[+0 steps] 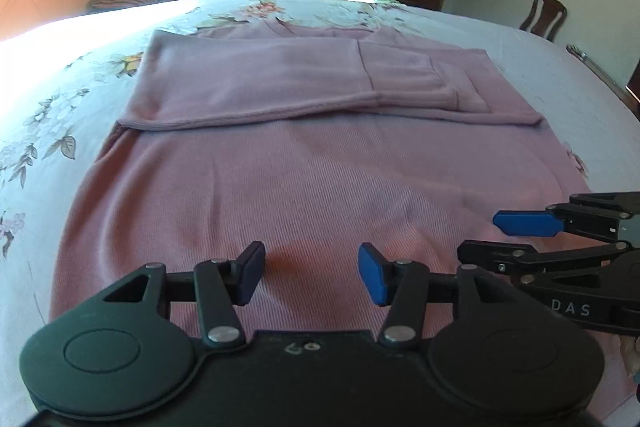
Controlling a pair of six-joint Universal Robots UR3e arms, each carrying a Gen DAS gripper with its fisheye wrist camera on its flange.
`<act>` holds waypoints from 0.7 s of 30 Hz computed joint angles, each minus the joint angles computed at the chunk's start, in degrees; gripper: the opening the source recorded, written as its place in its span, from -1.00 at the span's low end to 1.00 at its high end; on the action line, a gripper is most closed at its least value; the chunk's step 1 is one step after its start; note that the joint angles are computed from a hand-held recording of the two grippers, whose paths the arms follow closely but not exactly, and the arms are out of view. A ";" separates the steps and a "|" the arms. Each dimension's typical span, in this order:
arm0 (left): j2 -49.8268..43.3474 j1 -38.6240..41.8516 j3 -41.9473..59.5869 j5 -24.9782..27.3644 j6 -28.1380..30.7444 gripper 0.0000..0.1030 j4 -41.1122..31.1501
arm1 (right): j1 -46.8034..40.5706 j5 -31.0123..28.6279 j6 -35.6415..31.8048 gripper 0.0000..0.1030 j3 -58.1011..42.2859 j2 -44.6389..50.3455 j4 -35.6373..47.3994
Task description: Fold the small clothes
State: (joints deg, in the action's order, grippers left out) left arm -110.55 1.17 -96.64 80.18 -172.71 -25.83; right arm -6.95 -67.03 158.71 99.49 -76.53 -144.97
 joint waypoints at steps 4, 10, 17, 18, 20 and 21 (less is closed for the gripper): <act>6.58 3.42 -14.63 -1.73 8.56 0.03 9.74 | -1.70 -1.85 -0.16 -0.12 9.42 -7.46 -1.13; 19.37 14.57 -28.17 -7.49 15.20 0.06 8.33 | -4.52 -7.18 0.05 -0.12 17.77 -18.45 1.21; 25.90 18.94 -32.96 -9.51 20.31 0.04 5.72 | -1.22 -10.45 1.63 -0.12 21.53 -25.65 5.38; 26.75 19.39 -33.80 -9.84 20.74 0.04 5.72 | -1.04 -11.17 0.87 -0.13 24.28 -27.27 3.10; 29.16 20.44 -35.65 -10.51 21.55 0.04 4.97 | -1.92 -11.26 1.68 -0.13 25.45 -30.05 5.26; 30.76 21.34 -36.86 -11.04 22.22 0.04 4.42 | -2.56 -11.11 1.98 -0.13 25.63 -31.35 6.78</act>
State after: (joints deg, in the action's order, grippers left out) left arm -79.78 22.51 -133.51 69.14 -150.49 -21.41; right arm -9.51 -78.13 160.69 125.12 -107.89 -138.20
